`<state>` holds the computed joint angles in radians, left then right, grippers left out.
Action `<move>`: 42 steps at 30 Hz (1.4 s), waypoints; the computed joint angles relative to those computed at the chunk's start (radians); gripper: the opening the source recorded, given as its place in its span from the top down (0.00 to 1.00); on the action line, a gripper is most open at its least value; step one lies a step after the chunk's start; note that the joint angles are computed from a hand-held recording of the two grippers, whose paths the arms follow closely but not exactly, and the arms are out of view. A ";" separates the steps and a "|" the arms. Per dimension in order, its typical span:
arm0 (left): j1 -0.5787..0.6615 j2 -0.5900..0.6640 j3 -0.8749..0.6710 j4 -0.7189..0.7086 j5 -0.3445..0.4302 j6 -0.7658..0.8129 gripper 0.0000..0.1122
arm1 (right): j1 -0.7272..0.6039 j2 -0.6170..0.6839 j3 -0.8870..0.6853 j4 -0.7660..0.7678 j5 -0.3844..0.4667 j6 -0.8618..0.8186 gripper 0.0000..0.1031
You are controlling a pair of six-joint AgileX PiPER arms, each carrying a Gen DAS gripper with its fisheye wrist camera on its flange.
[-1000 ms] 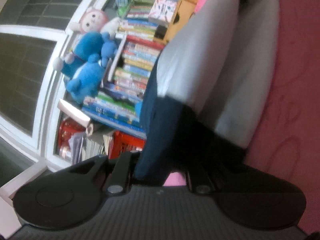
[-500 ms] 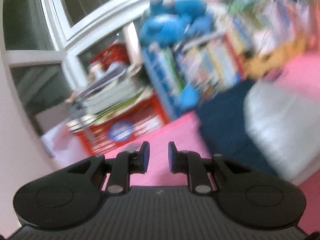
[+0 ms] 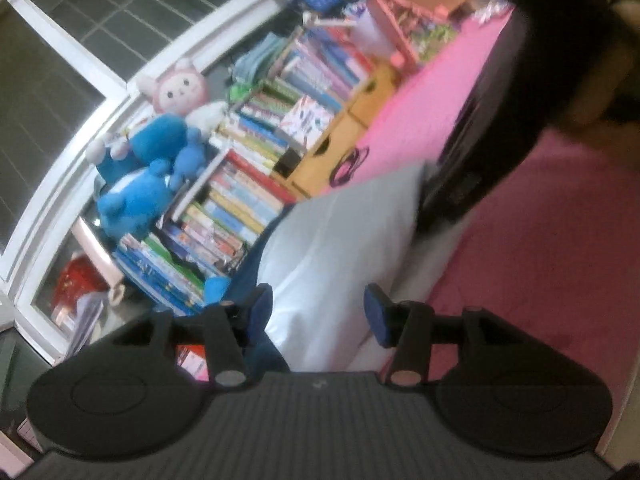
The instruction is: Fold clothes
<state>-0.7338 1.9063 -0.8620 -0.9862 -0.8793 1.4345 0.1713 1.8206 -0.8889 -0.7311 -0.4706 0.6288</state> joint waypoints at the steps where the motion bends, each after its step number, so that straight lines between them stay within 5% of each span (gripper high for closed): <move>1: 0.011 0.013 -0.019 -0.016 0.018 0.022 0.56 | -0.002 0.001 0.001 0.000 0.003 0.001 0.77; 8: 0.026 -0.010 0.032 0.106 0.102 0.056 0.56 | -0.006 0.000 0.010 0.017 -0.004 -0.018 0.77; 10: 0.016 0.019 0.001 0.090 0.076 0.103 0.55 | -0.005 0.001 0.012 0.027 -0.005 -0.028 0.77; 13: 0.004 0.130 -0.094 -0.003 -0.076 0.260 0.56 | -0.003 0.002 0.015 0.043 -0.007 -0.042 0.77; 16: 0.033 0.149 -0.112 -0.036 -0.149 0.291 0.73 | -0.009 0.002 0.018 0.047 -0.009 -0.041 0.78; 25: 0.054 0.116 0.007 -0.133 -0.244 0.346 0.78 | -0.003 0.010 0.027 0.069 -0.024 -0.073 0.78; 30: 0.061 0.084 0.003 -0.326 -0.293 0.299 0.78 | -0.004 0.015 0.026 0.078 -0.014 -0.068 0.78; 38: -0.012 -0.202 0.059 -0.464 -0.044 0.109 0.77 | 0.014 0.017 -0.008 -0.014 0.069 0.042 0.69; 42: -0.038 -0.254 0.065 -0.455 0.047 -0.026 0.74 | 0.008 0.019 0.002 0.019 0.054 0.029 0.75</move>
<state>-0.7720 1.6523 -0.7974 -1.4417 -0.8323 1.4082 0.1798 1.8395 -0.8865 -0.7121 -0.4166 0.6579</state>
